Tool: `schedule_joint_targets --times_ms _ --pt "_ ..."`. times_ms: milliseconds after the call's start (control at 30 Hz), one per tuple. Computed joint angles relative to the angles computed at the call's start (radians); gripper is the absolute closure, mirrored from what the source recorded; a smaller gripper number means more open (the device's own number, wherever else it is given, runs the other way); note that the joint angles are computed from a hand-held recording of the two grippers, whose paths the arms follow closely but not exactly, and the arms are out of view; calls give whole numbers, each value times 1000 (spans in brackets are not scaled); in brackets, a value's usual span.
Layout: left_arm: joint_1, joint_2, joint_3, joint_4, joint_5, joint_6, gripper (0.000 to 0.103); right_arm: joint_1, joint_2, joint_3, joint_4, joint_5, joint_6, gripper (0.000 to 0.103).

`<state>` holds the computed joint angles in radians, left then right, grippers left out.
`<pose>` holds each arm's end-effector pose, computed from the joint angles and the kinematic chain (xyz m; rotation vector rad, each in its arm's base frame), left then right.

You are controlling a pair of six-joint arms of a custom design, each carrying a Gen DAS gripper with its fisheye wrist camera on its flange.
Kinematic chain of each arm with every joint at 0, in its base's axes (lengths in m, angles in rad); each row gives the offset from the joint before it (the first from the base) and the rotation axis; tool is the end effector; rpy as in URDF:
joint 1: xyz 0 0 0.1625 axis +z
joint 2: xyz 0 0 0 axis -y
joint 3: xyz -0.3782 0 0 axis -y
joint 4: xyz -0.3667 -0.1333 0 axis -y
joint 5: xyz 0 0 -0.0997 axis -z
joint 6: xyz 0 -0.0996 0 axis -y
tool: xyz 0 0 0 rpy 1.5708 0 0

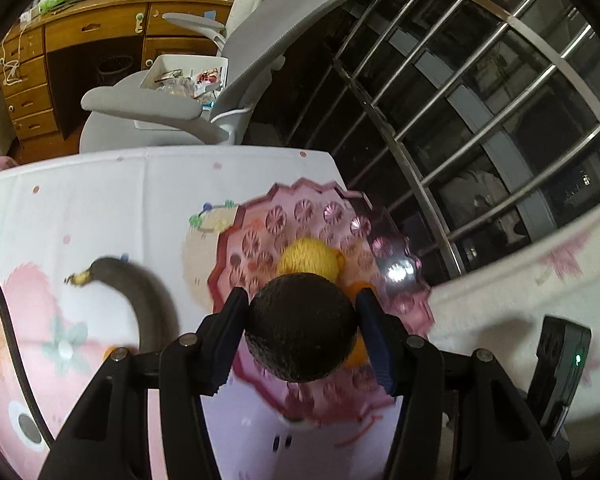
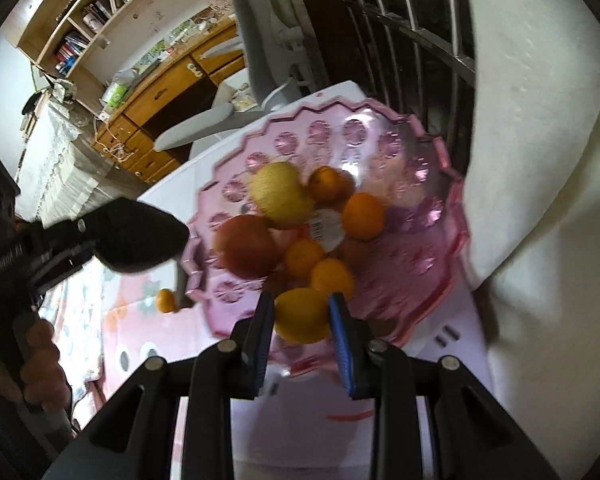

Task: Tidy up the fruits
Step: 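Carry the avocado and orange over the pink glass bowl and open both grippers, then withdraw both grippers from the bowl toward the banana and last orange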

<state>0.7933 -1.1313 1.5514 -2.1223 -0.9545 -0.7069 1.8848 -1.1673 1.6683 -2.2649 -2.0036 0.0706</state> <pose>-0.2885 -0.5652 0.2877 0.0386 2.6861 -0.7080 0.2678 -0.5284 0.2646 0.2737 -2.7164 0.3742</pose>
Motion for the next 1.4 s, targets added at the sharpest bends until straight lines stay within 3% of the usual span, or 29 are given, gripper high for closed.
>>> schedule_joint_targets --times_ms 267,333,400,467,533,600,1067,1400 --pt "43 116 -109 33 29 12 49 -45 21 -43 37 -9 -42 74" --pt "48 118 -101 -15 22 29 51 -50 25 -47 41 -2 -48 74" --pt "50 121 -100 -53 19 41 47 -58 30 -50 41 6 -59 74" --pt "48 130 -123 -15 26 35 40 -58 39 -56 44 1 -62 73" --pt "45 125 -123 3 39 27 38 -54 46 -60 36 -1 -62 67" --pt "44 107 -108 16 45 4 32 -47 49 -55 10 -8 -61 49" --pt "8 -139 91 79 83 -99 20 36 49 44 -186 -59 -22 49" --pt "5 -275 56 398 64 -147 16 153 63 138 -366 -97 72 49"
